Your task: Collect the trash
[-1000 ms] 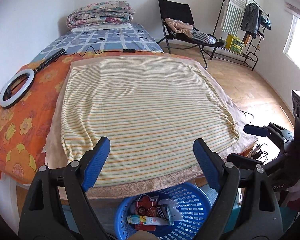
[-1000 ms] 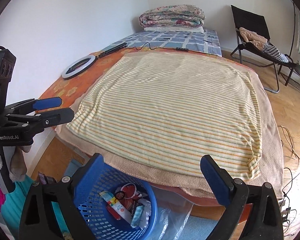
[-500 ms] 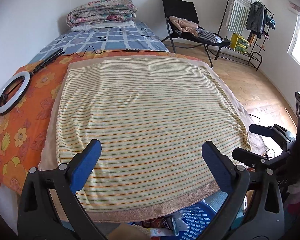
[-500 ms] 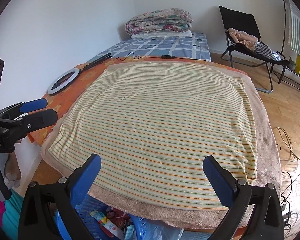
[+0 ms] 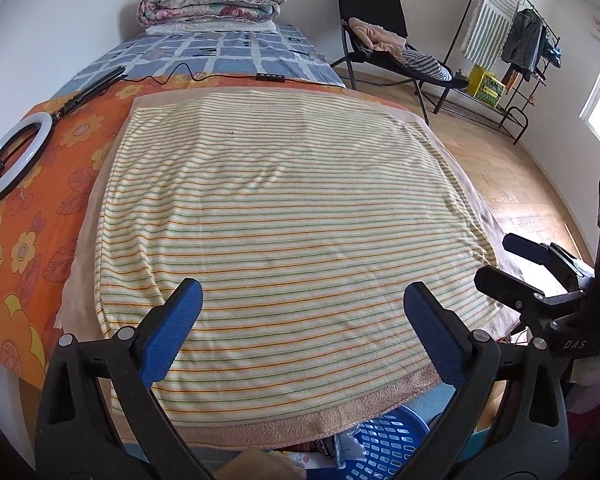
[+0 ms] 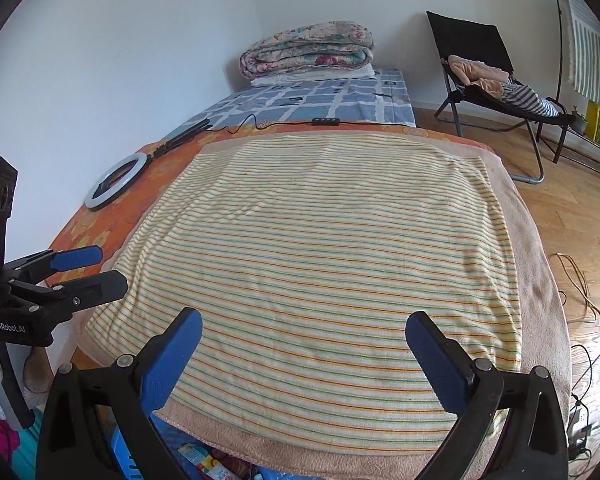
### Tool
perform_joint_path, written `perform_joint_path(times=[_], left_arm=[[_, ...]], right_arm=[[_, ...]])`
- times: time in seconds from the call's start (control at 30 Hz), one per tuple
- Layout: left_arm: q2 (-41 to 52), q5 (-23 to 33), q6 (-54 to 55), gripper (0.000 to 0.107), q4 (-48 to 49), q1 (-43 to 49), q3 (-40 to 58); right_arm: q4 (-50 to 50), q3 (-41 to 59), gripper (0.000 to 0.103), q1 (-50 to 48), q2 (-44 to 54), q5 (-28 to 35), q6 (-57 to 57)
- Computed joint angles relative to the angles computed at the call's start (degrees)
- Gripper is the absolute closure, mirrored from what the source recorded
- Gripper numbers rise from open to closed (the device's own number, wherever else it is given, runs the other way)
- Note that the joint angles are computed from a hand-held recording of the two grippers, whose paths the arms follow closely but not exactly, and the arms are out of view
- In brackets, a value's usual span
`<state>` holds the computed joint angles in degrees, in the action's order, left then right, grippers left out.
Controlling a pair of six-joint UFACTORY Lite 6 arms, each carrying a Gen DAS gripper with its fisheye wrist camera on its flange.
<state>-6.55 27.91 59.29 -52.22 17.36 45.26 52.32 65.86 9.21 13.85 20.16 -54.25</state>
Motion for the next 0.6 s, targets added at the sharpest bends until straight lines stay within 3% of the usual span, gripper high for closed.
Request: perform_joint_path(times=[0.6], left_arm=[[-1.3,0.8,-0.2,0.005,0.3,1.8,-1.2]], right_arm=[[2.4,-1.8,0.0,0.4,-1.0,-1.9,-2.0]])
